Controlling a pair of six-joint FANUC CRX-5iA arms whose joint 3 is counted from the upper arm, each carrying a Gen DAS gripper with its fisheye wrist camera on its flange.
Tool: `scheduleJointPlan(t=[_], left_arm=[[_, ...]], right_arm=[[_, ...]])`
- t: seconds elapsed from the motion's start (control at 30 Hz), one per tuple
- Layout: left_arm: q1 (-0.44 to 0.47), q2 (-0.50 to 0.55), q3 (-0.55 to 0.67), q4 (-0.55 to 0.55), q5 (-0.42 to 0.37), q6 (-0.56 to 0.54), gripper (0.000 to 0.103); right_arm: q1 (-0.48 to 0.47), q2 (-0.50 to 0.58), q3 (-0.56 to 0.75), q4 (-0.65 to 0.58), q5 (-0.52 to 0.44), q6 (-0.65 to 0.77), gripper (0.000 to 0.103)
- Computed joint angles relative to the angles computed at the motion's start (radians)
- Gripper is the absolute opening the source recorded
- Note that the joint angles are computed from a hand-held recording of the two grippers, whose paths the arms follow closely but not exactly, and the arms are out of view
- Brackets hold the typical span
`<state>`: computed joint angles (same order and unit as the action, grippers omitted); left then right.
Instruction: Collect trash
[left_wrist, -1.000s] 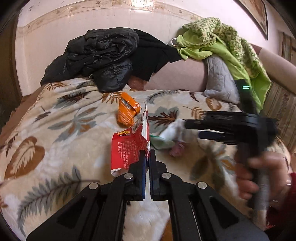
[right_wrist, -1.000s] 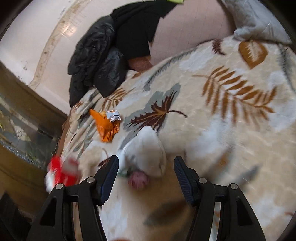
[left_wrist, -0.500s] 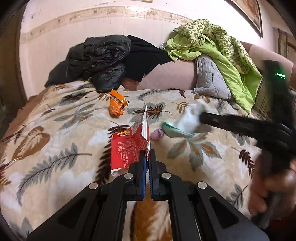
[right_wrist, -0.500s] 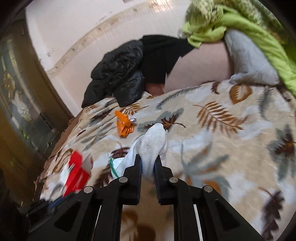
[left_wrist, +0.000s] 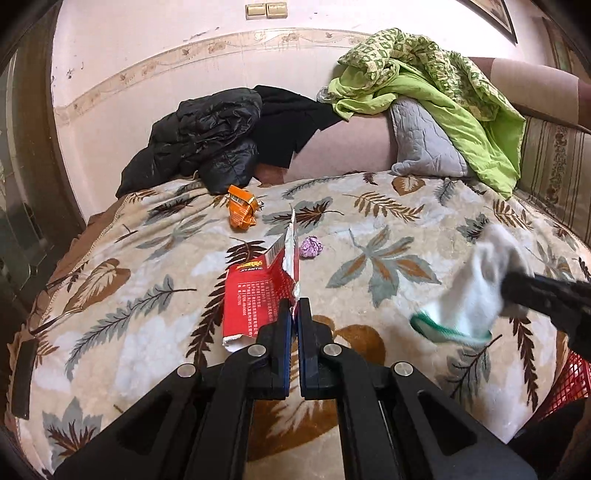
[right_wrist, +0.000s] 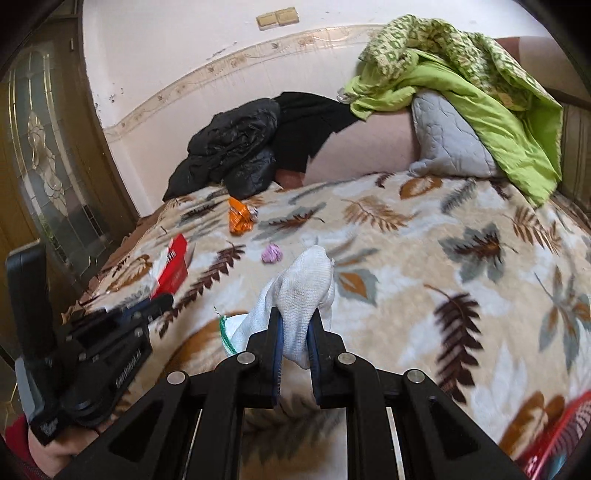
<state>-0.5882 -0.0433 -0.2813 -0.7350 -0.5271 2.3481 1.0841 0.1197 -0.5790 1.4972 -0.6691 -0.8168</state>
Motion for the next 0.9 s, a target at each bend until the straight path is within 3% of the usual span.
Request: scheduleJointPlan(t=[0.33,0.9], left_arm=[[-0.069,0.009,0.021,-0.112,-0.072,0.087,0.003],[-0.065,0.019,0.026,-0.106,-0.074,0.080,0.003]], right_arm=[[0.013,-0.005,-0.010,0.009,-0.023,-0.019,0.013],[0.009,-0.001,-0.006,0.009,-0.011,-0.018,0.014]])
